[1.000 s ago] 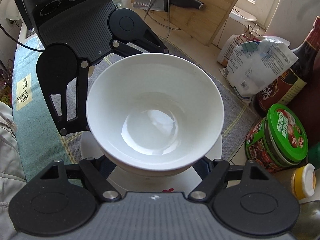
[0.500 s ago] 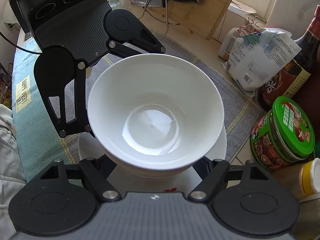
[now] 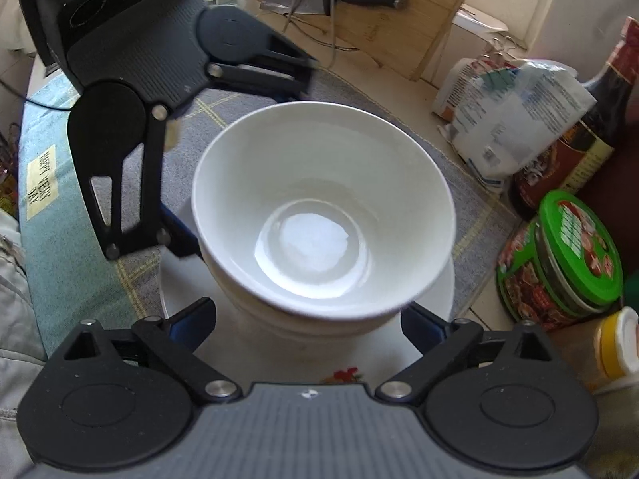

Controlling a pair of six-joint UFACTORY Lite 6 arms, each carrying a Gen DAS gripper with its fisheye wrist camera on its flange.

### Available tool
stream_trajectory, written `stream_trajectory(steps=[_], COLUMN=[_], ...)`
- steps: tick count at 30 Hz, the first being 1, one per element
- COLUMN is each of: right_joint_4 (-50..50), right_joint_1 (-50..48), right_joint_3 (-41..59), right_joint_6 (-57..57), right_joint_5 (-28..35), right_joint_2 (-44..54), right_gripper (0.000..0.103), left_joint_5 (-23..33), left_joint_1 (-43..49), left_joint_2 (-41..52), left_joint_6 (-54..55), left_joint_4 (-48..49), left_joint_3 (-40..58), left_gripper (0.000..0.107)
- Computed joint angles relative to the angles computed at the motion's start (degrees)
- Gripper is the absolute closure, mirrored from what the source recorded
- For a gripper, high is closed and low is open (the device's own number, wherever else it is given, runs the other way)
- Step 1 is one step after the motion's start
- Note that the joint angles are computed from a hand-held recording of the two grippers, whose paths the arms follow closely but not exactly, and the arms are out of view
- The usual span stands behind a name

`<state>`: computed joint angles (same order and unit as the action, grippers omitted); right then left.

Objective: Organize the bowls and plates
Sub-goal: 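Lower the bowl stack onto the flower-print plates with both grippers, then open both grippers and pull them back from the bowls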

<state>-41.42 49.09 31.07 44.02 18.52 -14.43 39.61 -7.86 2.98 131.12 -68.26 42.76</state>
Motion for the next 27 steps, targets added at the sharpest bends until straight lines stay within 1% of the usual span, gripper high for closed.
stream_trajectory(steps=[2, 4, 6, 7, 8, 10, 12, 14, 15, 18, 20, 24, 27], right_joint_4=[-2.0, -2.1, -3.7, -4.2, -5.3, -8.7, -10.0, -10.8, -10.5, -8.5, -7.3, -3.9, 0.1], right_joint_1=[0.8, 1.6, 3.2, 4.3, 5.8, 10.2, 14.2, 18.3, 19.7, 23.1, 26.0, 31.7, 35.9], right_joint_3=[-0.8, -1.5, -2.3, -2.3, -1.9, -0.1, 2.9, 5.8, 7.2, 12.9, 17.5, 28.5, 37.7], right_joint_6=[3.3, 5.1, 8.6, 10.2, 12.7, 19.5, 24.5, 30.7, 33.0, 40.0, 45.3, 57.6, 67.9], right_joint_5=[1.6, 3.1, 4.7, 5.8, 7.8, 13.5, 19.3, 24.7, 26.3, 30.2, 33.3, 41.7, 50.3], right_joint_2=[-1.1, -2.5, -4.3, -4.8, -4.8, -3.4, -0.4, 2.9, 4.6, 11.1, 16.2, 27.1, 34.6], right_gripper=[0.0, 0.0, 0.0, 0.0, 0.0, 0.0, 0.0, 0.0, 0.0, 0.0, 0.0, 0.0, 0.0], left_joint_5=[0.7, 1.3, 5.4, 7.5, 9.1, 11.9, 14.4, 17.9, 19.6, 21.5, 24.6, 28.3, 33.0], left_joint_1=[2.5, 5.0, 9.2, 11.4, 13.4, 17.4, 21.4, 25.6, 27.1, 31.0, 35.5, 43.9, 53.0], left_joint_2=[-2.5, -6.8, -11.0, -13.2, -15.6, -20.4, -24.6, -27.0, -27.3, -31.1, -34.2, -39.6, -42.6], left_joint_6=[2.3, 2.0, 1.4, 1.8, 2.3, 3.2, 4.5, 7.0, 8.0, 6.2, 3.9, -4.4, -7.9], left_joint_4=[-3.2, -5.7, -7.0, -7.9, -9.0, -11.4, -14.4, -16.4, -17.2, -15.8, -13.6, -6.7, -1.2], left_joint_3=[-3.1, -6.6, -9.6, -11.2, -13.0, -16.4, -20.1, -22.8, -23.6, -25.9, -27.2, -26.9, -25.9], left_gripper=[0.011, 0.011, 0.01, 0.008, 0.006, 0.005, 0.005, 0.005, 0.005, 0.005, 0.005, 0.005, 0.005])
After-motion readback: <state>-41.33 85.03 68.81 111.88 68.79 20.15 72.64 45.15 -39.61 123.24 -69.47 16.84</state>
